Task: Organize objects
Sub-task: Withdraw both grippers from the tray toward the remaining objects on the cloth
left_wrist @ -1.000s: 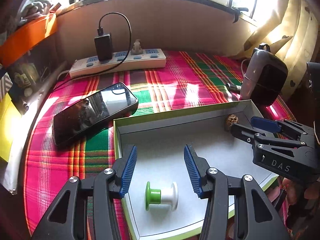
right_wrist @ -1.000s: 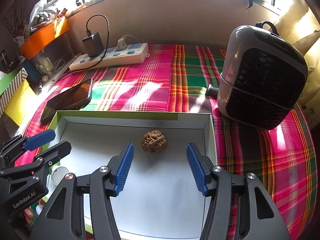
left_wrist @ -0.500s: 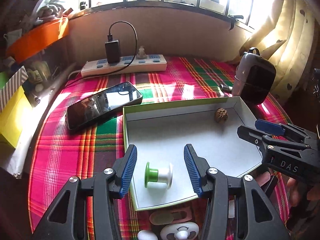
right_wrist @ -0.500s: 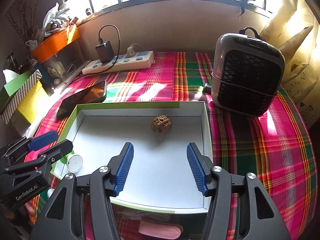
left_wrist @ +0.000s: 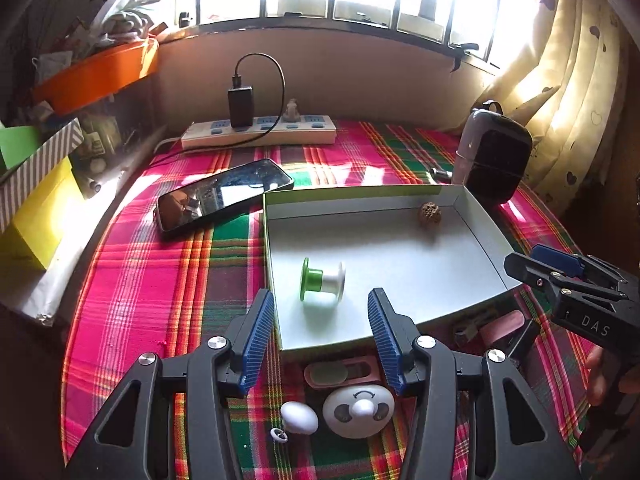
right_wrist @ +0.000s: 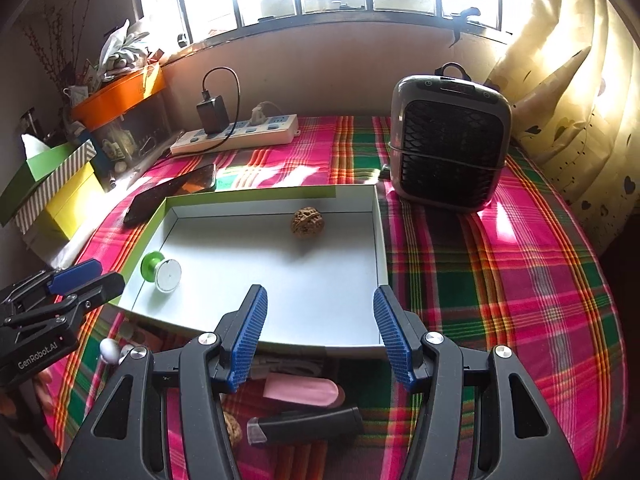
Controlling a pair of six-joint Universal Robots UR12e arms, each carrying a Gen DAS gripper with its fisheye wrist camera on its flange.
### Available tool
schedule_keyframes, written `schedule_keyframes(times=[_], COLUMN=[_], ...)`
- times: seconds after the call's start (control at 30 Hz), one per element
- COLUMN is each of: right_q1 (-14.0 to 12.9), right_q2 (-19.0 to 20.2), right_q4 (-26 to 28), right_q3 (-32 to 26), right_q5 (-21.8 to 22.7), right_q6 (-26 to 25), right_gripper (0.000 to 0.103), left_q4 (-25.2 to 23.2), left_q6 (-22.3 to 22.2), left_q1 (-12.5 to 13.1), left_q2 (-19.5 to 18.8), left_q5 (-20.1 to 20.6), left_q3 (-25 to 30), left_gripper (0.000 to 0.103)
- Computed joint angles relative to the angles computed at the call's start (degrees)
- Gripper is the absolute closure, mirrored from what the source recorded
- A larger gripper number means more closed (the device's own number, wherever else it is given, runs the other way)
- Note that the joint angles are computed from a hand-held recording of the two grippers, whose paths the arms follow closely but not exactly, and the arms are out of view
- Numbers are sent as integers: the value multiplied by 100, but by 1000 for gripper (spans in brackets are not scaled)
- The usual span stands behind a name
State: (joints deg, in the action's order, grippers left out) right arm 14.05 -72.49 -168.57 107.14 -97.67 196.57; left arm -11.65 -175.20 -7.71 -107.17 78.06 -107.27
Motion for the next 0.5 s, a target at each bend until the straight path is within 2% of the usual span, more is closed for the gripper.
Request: schedule_keyframes(times=[0.27, 0.5], right_q1=[41, 100], right_q2=[-159, -231], right_q4=[-114, -191], right_q3=[303, 462], right_q5=[-240, -295], right_q6=[80, 204], right_gripper=[47, 47], left_q4=[244, 123], left_q6=[-282, -356], left_q1=[175, 314], left_q2=[174, 280], left_q5=[-27, -129], left_q3=[-311, -498], left_gripper=[55, 55])
